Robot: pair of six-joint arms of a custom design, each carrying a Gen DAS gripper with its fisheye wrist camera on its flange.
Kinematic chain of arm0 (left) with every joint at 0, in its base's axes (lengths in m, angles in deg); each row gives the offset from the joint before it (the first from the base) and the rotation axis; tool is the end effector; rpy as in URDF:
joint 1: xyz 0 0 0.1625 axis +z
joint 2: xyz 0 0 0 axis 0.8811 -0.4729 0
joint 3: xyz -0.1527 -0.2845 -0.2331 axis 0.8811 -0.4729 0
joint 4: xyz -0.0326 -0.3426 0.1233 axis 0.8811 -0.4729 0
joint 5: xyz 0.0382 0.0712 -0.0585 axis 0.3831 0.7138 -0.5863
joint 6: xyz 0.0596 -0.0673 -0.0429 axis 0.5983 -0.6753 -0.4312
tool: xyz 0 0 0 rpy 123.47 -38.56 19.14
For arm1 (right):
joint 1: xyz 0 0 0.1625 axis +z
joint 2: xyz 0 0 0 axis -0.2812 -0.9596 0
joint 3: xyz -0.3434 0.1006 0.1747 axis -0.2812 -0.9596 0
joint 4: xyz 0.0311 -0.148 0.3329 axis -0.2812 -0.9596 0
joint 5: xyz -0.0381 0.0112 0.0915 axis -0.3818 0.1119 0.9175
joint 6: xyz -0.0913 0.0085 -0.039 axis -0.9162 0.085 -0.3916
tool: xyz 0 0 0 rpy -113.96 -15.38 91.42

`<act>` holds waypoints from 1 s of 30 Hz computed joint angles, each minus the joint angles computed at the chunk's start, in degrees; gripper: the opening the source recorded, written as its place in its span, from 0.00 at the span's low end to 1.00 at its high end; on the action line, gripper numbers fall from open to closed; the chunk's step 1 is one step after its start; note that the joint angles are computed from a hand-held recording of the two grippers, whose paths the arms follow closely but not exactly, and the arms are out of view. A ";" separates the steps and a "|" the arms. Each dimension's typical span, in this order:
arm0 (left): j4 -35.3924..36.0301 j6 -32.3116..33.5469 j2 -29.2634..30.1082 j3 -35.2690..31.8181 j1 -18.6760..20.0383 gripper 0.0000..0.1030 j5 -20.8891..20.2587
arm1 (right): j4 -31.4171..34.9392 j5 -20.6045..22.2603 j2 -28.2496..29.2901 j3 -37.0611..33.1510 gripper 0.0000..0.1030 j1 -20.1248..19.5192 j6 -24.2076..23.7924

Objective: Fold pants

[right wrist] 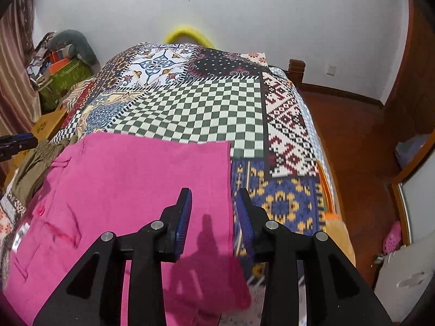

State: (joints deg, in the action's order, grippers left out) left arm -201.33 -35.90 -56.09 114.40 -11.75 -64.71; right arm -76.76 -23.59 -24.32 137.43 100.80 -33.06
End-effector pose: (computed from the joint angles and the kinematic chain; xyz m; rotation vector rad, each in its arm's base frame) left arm -0.3114 -0.7096 0.0397 -0.0217 2.2506 -0.7902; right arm 0.0398 -0.7306 0.3706 1.0117 -2.4423 0.4635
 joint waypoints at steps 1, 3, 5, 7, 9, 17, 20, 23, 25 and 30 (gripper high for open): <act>0.22 0.11 0.37 -0.69 0.46 0.49 -0.73 | 0.73 0.11 0.52 -0.92 0.30 0.01 0.05; 0.22 0.53 1.19 -1.85 1.29 0.49 -2.05 | 2.15 -0.06 2.06 -3.21 0.30 0.14 0.15; -0.01 1.32 2.06 -3.00 2.03 0.49 -3.25 | 2.56 -0.42 3.39 -4.84 0.30 0.26 -0.14; -0.04 2.14 2.94 -4.25 2.57 0.49 -3.93 | 3.31 -0.69 4.70 -6.52 0.30 0.33 -0.30; 0.44 2.45 3.80 -5.57 3.13 0.49 -4.44 | 4.20 -1.00 6.08 -8.30 0.30 0.37 -0.43; 0.83 2.15 5.78 -8.47 5.19 0.50 -7.52 | 9.51 -2.59 12.59 -17.57 0.30 0.19 1.24; 0.67 2.67 6.36 -9.23 5.82 0.51 -8.64 | 12.41 -2.77 15.55 -22.20 0.30 0.04 2.52; -1.11 3.37 6.36 -8.83 6.20 0.51 -9.46 | 14.13 -3.72 17.70 -25.25 0.30 0.20 2.54; -2.30 4.13 6.24 -8.33 6.37 0.51 -9.89 | 14.10 -3.72 18.23 -25.77 0.30 0.27 2.01; -4.97 5.87 6.31 -7.67 6.78 0.51 -10.97 | 14.21 -2.83 18.72 -25.92 0.32 0.31 0.48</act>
